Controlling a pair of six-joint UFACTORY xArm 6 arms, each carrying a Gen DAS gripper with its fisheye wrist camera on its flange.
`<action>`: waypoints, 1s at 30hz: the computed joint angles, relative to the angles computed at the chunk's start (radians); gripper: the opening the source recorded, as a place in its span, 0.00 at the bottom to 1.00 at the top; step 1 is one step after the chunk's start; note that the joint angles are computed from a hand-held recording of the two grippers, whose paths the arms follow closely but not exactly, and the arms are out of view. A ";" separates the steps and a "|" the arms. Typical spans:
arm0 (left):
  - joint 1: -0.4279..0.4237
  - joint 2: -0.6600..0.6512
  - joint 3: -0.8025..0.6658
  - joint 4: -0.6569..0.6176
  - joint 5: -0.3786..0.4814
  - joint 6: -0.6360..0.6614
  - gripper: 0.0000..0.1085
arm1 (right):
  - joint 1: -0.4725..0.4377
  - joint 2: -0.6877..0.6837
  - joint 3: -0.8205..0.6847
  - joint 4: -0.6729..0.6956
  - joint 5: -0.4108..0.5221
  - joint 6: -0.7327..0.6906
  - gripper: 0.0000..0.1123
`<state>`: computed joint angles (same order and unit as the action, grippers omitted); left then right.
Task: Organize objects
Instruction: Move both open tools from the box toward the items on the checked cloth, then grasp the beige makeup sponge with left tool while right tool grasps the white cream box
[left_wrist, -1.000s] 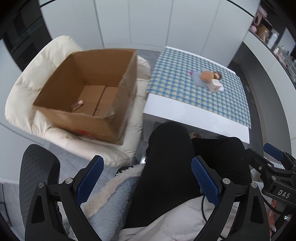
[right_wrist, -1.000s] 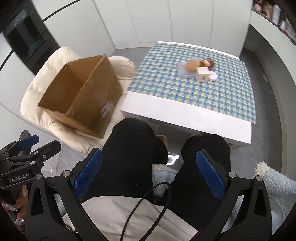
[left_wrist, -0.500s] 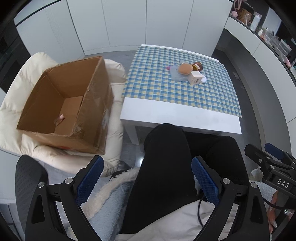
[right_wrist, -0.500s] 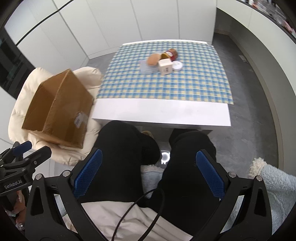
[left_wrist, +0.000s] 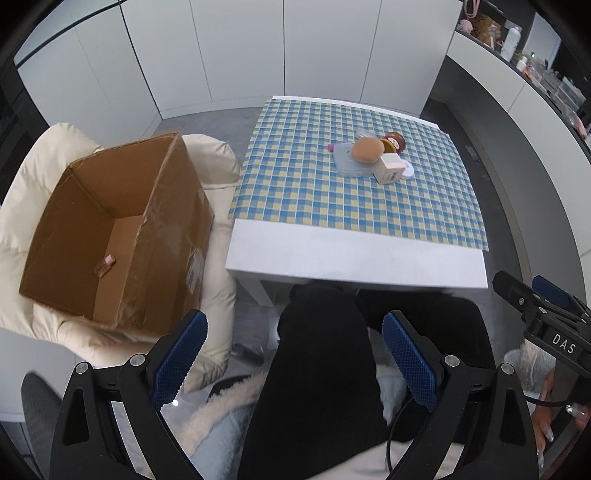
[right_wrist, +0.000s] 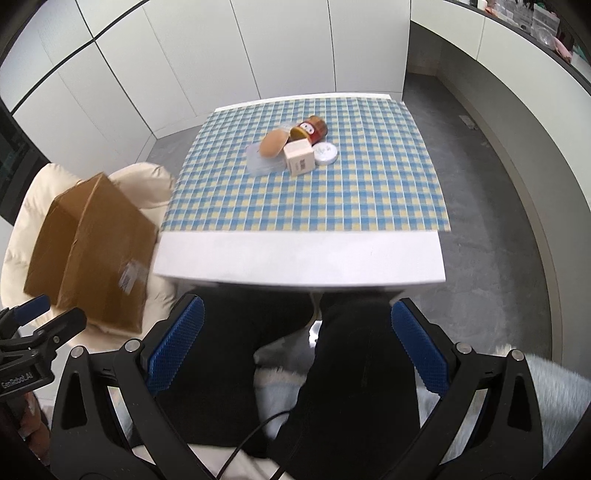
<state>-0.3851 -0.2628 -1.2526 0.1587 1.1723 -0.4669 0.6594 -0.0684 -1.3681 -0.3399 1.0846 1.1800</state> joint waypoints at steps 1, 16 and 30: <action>0.003 0.017 -0.011 -0.001 -0.004 0.001 0.89 | -0.018 0.007 0.004 0.004 -0.019 -0.016 0.92; 0.091 0.389 -0.283 -0.091 -0.079 0.069 0.89 | -0.233 0.264 -0.127 0.098 -0.191 -0.256 0.92; 0.098 0.826 -0.649 -0.104 -0.080 0.117 0.89 | -0.348 0.726 -0.530 0.067 -0.275 -0.329 0.92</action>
